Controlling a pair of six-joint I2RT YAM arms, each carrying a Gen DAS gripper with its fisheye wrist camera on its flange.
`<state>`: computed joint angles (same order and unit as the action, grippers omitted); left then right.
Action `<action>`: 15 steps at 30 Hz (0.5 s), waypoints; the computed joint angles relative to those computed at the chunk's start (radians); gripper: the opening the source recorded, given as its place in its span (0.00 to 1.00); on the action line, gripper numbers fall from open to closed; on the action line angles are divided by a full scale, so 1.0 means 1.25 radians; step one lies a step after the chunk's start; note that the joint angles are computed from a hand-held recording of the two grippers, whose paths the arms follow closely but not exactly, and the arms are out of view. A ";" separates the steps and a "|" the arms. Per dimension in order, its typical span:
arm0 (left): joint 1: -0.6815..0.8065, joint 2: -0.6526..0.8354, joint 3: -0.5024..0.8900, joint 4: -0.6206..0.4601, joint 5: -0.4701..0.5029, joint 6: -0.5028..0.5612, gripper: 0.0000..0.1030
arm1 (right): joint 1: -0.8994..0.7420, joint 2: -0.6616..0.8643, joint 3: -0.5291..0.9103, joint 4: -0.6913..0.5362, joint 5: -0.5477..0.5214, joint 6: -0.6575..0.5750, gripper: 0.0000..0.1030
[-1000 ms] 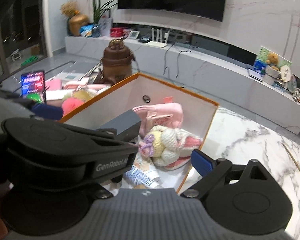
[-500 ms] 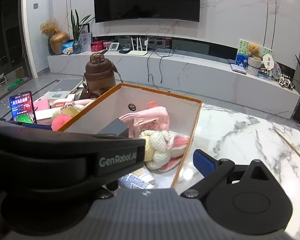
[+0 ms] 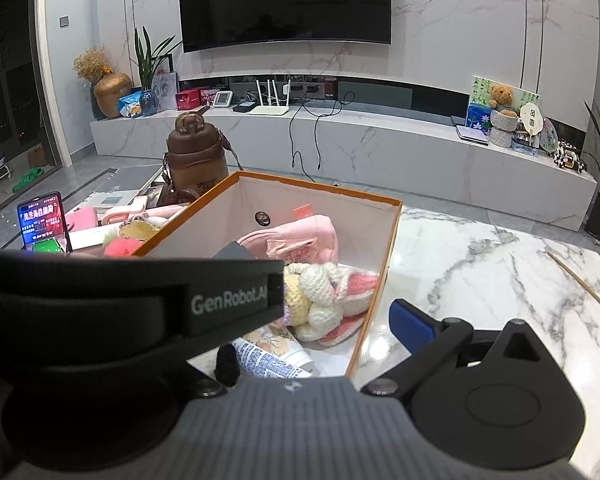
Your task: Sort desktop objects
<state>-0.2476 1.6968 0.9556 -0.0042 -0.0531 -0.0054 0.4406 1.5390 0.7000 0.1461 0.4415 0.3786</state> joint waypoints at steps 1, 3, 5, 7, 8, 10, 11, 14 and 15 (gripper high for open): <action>0.001 -0.001 -0.001 0.001 -0.001 -0.001 0.96 | 0.001 0.000 0.000 0.000 0.001 0.000 0.98; 0.001 -0.003 -0.003 0.001 -0.001 -0.001 0.96 | 0.003 0.000 -0.001 0.002 0.006 0.001 0.98; 0.000 -0.004 -0.005 0.003 -0.003 -0.002 0.96 | 0.004 0.001 0.000 0.002 0.010 0.002 0.98; -0.001 -0.005 -0.005 0.003 -0.003 -0.003 0.96 | 0.004 0.002 0.000 0.002 0.013 0.003 0.98; -0.001 -0.005 -0.005 0.003 -0.004 -0.002 0.96 | 0.005 0.002 0.000 0.002 0.014 0.004 0.98; 0.000 -0.004 -0.004 0.003 -0.003 -0.002 0.96 | 0.004 0.003 0.001 0.001 0.013 0.008 0.98; -0.001 -0.004 -0.004 0.002 -0.005 -0.003 0.96 | 0.004 0.005 0.001 0.001 0.012 0.010 0.98; -0.001 -0.007 -0.007 0.004 -0.006 -0.003 0.96 | 0.003 0.003 0.000 0.000 0.009 0.014 0.98; -0.002 -0.007 -0.007 0.005 -0.006 -0.003 0.96 | 0.003 0.001 -0.002 -0.001 0.009 0.015 0.98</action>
<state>-0.2495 1.6883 0.9468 0.0015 -0.0607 -0.0096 0.4449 1.5397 0.6980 0.1446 0.4533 0.3969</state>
